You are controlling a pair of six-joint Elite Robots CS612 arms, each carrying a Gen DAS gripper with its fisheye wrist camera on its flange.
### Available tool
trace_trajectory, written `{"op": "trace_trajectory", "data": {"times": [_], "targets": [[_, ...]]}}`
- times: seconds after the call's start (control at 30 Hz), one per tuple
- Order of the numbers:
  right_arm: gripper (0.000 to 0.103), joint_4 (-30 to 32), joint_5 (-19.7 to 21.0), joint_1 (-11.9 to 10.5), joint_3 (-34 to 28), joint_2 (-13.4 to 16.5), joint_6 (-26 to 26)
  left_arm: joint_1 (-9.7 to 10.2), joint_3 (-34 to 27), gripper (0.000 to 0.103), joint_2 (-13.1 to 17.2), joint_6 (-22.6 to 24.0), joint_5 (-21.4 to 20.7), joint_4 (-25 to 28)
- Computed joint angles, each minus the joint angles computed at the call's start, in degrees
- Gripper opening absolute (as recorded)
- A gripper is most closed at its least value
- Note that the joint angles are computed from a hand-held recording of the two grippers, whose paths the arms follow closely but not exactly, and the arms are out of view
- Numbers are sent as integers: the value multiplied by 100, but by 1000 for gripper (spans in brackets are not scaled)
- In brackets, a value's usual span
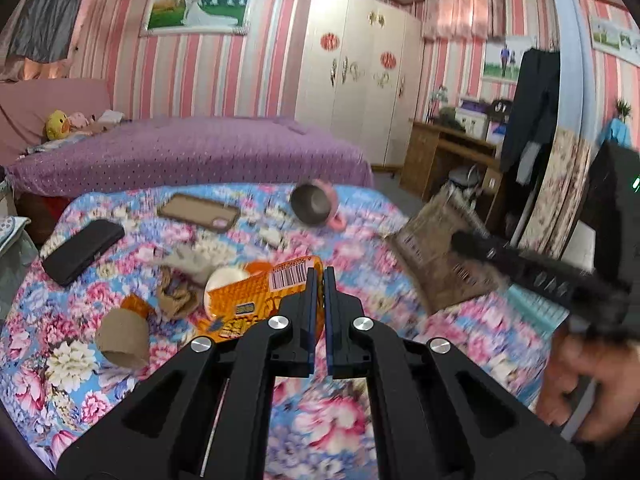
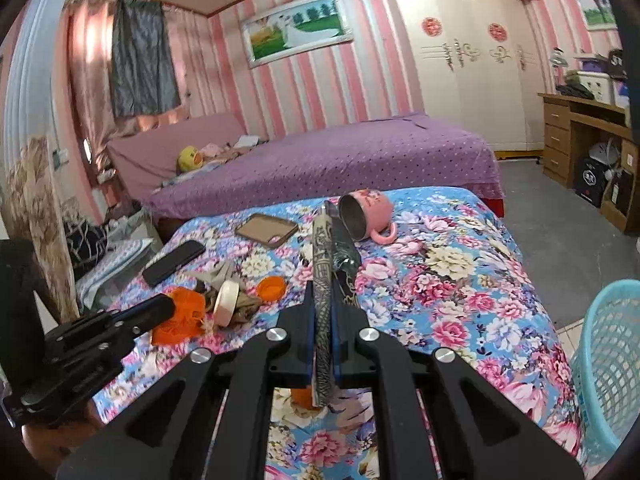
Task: Collect trash
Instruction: 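Grasp the orange snack wrapper with the left gripper while the right gripper lifts the printed bag, then carry the printed bag and orange wrapper over the wastebasket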
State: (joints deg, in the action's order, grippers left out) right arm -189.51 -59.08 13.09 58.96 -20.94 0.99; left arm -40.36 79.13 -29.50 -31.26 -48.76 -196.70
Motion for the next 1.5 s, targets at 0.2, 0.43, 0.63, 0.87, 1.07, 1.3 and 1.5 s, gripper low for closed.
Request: {"op": "trace_trajectory", "data": {"times": [0.2,0.43,0.63,0.87,1.07,1.3,1.5], "targets": [[6,-365,29,-81,-3,10,384,-101,-407,1,36,261,206,261],[6,-664,53,-260,116,-75,462,-169,-999,1,207,523,304,477],[6,-1153,-244,-477,365,-206,587,-181,-1575,1,421,706,106,641],[6,-1328,-466,-691,551,-300,817,-248,-2252,1,684,1007,-160,772],[6,-1546,-720,-841,693,-378,1034,-282,-2863,1,927,1236,-486,919],[6,-1416,-1053,-961,701,-384,1161,-313,-3496,1,1172,1580,-889,1076],[6,-1345,-1255,-1006,711,-381,1273,-333,-3878,1,1340,1720,-1126,1241]]}}
